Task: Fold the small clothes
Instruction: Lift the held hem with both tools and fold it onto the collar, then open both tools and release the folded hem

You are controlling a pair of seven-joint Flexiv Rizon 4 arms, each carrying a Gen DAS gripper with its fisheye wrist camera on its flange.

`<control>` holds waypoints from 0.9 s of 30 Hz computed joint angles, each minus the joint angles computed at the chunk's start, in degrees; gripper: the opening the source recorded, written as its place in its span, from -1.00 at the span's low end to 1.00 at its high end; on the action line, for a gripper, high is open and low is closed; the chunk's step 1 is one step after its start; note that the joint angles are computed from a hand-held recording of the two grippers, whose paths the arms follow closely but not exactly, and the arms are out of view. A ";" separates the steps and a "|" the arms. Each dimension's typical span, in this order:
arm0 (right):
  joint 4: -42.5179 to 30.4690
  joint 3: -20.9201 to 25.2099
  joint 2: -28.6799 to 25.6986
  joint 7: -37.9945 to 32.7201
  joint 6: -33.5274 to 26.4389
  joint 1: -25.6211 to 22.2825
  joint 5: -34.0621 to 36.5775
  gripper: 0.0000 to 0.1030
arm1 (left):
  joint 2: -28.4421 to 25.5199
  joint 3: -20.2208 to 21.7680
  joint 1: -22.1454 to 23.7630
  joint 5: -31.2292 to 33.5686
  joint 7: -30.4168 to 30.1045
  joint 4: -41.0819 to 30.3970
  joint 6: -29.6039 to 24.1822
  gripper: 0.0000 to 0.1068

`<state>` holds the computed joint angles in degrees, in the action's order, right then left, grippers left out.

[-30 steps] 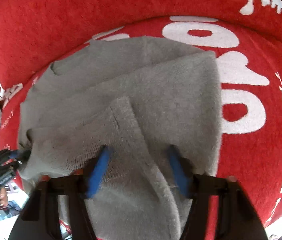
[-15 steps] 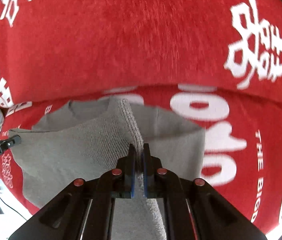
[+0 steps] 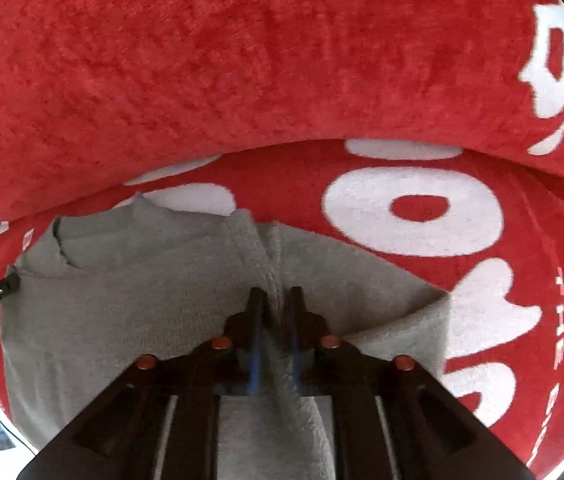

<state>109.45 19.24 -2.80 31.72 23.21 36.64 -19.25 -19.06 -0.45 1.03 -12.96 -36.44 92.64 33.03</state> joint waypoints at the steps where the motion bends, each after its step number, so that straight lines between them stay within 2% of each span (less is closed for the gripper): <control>1: -0.23 0.12 0.53 0.66 -1.02 -0.01 1.05 -0.44 | -0.35 0.22 0.21 0.26 -0.58 -1.19 -0.82 0.08; 4: -0.78 0.96 2.38 5.22 -3.91 0.47 1.53 -0.39 | -0.64 0.66 1.71 -0.05 -0.99 -4.70 -5.97 0.09; 7: -0.25 2.28 3.49 9.11 -1.09 1.45 -1.35 -0.39 | 0.94 0.89 3.99 -2.00 2.05 -5.64 -12.30 0.09; 9: -1.82 2.97 2.30 9.44 -0.25 2.82 -3.34 -0.39 | 3.08 1.54 4.77 -2.00 5.05 -3.59 -13.86 0.09; 12: -4.27 3.29 -0.36 9.03 1.01 5.11 -4.59 -0.39 | 6.15 2.86 5.04 -0.30 7.95 0.56 -14.39 0.09; 16: -5.17 3.77 -3.62 10.84 4.17 8.09 -0.71 -0.41 | 8.70 5.00 5.31 5.09 7.95 5.46 -13.40 0.09; 18: -5.63 4.15 -3.98 12.97 2.49 10.16 -0.63 -0.44 | 9.08 5.68 6.37 5.44 9.08 6.71 -12.48 0.30; 20: -8.47 4.80 -4.68 11.43 -2.41 11.58 3.53 -0.44 | 9.08 6.22 7.11 7.21 9.08 6.69 -11.93 0.34; 21: -8.37 4.90 -4.55 12.17 -2.08 12.07 4.51 -0.44 | 8.66 6.49 7.80 7.70 9.10 5.71 -13.49 0.34; 25: -3.16 5.69 -1.53 28.82 6.00 14.70 0.10 -0.33 | 6.14 6.89 10.11 7.92 6.33 0.01 -22.65 0.34; 27: 0.50 5.96 0.00 41.15 10.30 15.56 -6.19 0.02 | 3.63 7.03 11.53 7.26 3.35 -4.28 -30.48 0.34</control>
<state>109.95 25.19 -2.79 72.87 33.51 52.20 -25.44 -15.43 6.58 12.56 -5.71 -33.10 88.36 2.56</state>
